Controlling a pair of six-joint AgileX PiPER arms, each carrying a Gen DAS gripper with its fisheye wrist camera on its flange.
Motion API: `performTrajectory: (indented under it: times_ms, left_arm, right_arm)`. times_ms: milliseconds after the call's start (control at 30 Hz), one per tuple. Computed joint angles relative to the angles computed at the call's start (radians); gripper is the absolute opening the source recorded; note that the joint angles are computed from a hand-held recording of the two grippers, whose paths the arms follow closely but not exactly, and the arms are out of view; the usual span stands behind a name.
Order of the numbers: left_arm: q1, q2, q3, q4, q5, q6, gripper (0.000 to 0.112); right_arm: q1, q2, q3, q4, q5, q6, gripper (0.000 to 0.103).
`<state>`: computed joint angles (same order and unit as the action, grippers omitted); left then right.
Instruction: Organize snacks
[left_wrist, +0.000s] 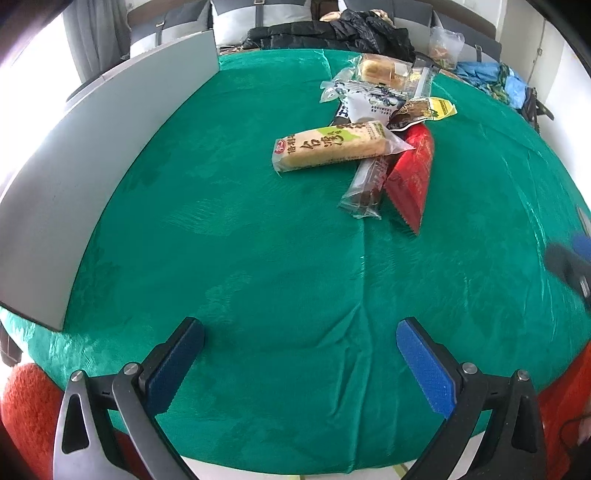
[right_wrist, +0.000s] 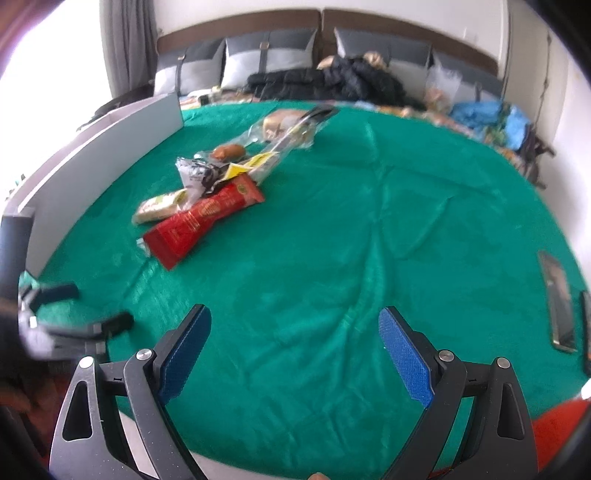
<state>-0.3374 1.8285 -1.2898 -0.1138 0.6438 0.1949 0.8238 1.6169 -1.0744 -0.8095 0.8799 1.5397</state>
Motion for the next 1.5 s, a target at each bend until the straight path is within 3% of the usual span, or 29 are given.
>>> performTrajectory:
  times_ms: [133, 300, 367, 467, 533, 733, 800, 900, 967, 1033, 1133, 1300, 1500]
  left_arm:
    - [0.020, -0.005, 0.020, -0.047, -0.027, 0.081, 0.103]
    - [0.024, -0.009, 0.031, -0.063, -0.046, 0.106, 0.103]
    - [0.028, -0.010, 0.035, -0.075, -0.049, 0.124, 0.103]
    - [0.034, -0.009, 0.034, -0.088, -0.048, 0.147, 0.103]
    - [0.033, -0.001, 0.021, -0.078, -0.044, 0.131, 0.103]
    - [0.022, 0.016, 0.002, -0.062, -0.061, 0.092, 0.103]
    - [0.024, 0.008, 0.018, -0.074, -0.072, 0.109, 0.103]
    - [0.023, 0.006, 0.021, -0.070, -0.078, 0.101, 0.103]
    - [0.021, 0.008, 0.022, -0.066, -0.088, 0.090, 0.103]
    - [0.017, 0.009, 0.025, -0.060, -0.102, 0.076, 0.103]
    - [0.013, 0.014, 0.023, -0.051, -0.116, 0.057, 0.103]
    - [0.007, 0.016, 0.020, -0.035, -0.120, 0.030, 0.103]
    - [-0.006, 0.046, -0.013, 0.012, -0.142, -0.052, 0.103]
  right_arm:
    - [-0.136, 0.143, -0.213, 0.181, -0.082, -0.245, 0.094]
    - [-0.214, 0.371, -0.545, 0.365, -0.064, -0.484, 0.094]
    - [-0.230, 0.454, -0.638, 0.430, -0.015, -0.585, 0.094]
    - [-0.233, 0.419, -0.562, 0.395, -0.028, -0.597, 0.094]
    - [-0.244, 0.360, -0.455, 0.343, 0.021, -0.576, 0.094]
    - [-0.295, 0.019, -0.033, 0.246, -0.173, -0.449, 0.094]
    - [-0.291, -0.064, 0.063, 0.162, -0.185, -0.343, 0.094]
    - [-0.301, -0.091, 0.155, 0.060, -0.123, -0.160, 0.094]
    - [-0.347, -0.065, 0.181, 0.105, -0.166, -0.159, 0.094]
    - [-0.360, -0.028, 0.170, 0.106, -0.221, -0.146, 0.095]
    - [-0.335, 0.089, 0.049, 0.053, -0.207, -0.135, 0.095]
    - [-0.397, 0.312, -0.265, 0.093, -0.158, -0.260, 0.095]
    - [-0.461, 0.359, -0.340, 0.123, -0.190, -0.339, 0.098]
